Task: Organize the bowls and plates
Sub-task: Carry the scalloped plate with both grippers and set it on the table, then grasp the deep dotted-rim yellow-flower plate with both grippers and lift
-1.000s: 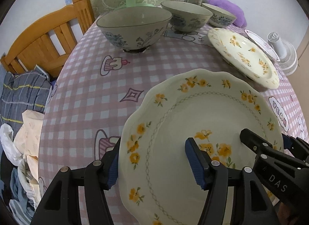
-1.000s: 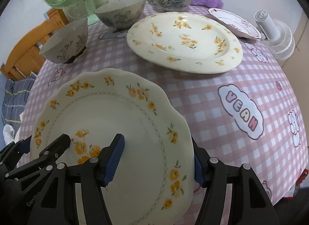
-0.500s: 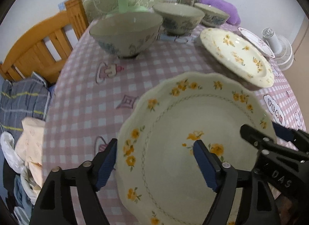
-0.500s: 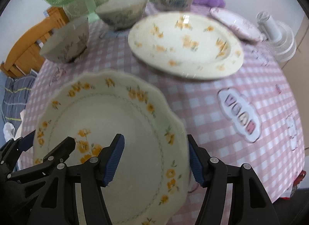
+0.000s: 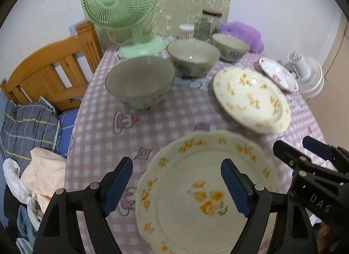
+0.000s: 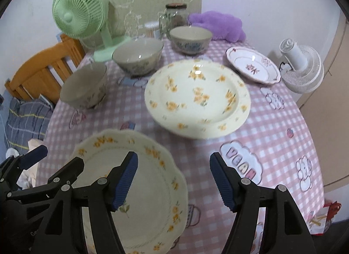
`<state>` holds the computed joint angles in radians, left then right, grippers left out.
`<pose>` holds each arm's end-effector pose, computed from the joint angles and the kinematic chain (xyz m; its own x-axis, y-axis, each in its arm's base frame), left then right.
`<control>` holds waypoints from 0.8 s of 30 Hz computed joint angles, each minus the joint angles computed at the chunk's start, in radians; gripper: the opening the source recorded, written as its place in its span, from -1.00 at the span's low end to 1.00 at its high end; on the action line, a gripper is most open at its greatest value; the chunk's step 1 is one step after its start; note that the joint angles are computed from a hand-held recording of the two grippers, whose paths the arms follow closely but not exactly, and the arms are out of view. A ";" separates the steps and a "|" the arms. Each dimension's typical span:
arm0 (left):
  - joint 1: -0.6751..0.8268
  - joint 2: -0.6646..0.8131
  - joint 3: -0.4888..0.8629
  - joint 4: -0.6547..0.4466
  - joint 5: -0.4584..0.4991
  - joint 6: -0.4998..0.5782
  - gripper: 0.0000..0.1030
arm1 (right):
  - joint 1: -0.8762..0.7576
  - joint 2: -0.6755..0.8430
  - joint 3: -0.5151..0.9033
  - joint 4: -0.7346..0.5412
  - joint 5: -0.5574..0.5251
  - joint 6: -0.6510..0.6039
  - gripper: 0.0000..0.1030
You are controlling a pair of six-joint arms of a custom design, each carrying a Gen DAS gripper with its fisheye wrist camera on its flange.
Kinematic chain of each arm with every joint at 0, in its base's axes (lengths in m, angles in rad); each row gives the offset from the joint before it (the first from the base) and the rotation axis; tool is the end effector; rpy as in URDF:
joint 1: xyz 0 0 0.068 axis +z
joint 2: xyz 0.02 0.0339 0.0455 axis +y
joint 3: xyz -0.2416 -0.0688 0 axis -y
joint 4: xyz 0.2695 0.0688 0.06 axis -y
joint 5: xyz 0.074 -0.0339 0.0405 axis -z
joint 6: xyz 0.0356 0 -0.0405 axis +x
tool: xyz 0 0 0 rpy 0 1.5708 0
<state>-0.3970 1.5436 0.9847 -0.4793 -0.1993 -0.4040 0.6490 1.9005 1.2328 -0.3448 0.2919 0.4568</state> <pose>0.3062 -0.1207 0.1692 -0.8431 -0.0643 -0.5339 -0.0491 0.9979 -0.0428 0.3283 0.2362 0.1307 -0.8082 -0.0829 -0.5831 -0.1124 0.9936 0.0146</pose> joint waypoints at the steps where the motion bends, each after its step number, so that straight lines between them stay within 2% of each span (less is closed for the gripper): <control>1: -0.008 0.015 0.025 -0.007 -0.008 -0.013 0.64 | -0.009 -0.005 0.003 0.001 0.003 -0.017 0.39; 4: -0.023 0.054 0.078 -0.014 -0.028 -0.036 0.64 | -0.035 -0.009 0.014 -0.002 0.001 -0.056 0.39; 8: -0.060 0.135 0.168 -0.019 -0.081 -0.078 0.64 | -0.102 -0.010 0.024 0.021 -0.053 -0.138 0.39; 15: -0.103 0.317 0.396 -0.075 -0.138 -0.145 0.64 | -0.219 0.033 0.119 0.000 -0.138 -0.270 0.39; 24: -0.115 0.584 0.722 -0.173 -0.176 -0.208 0.64 | -0.350 0.205 0.343 -0.054 -0.271 -0.374 0.39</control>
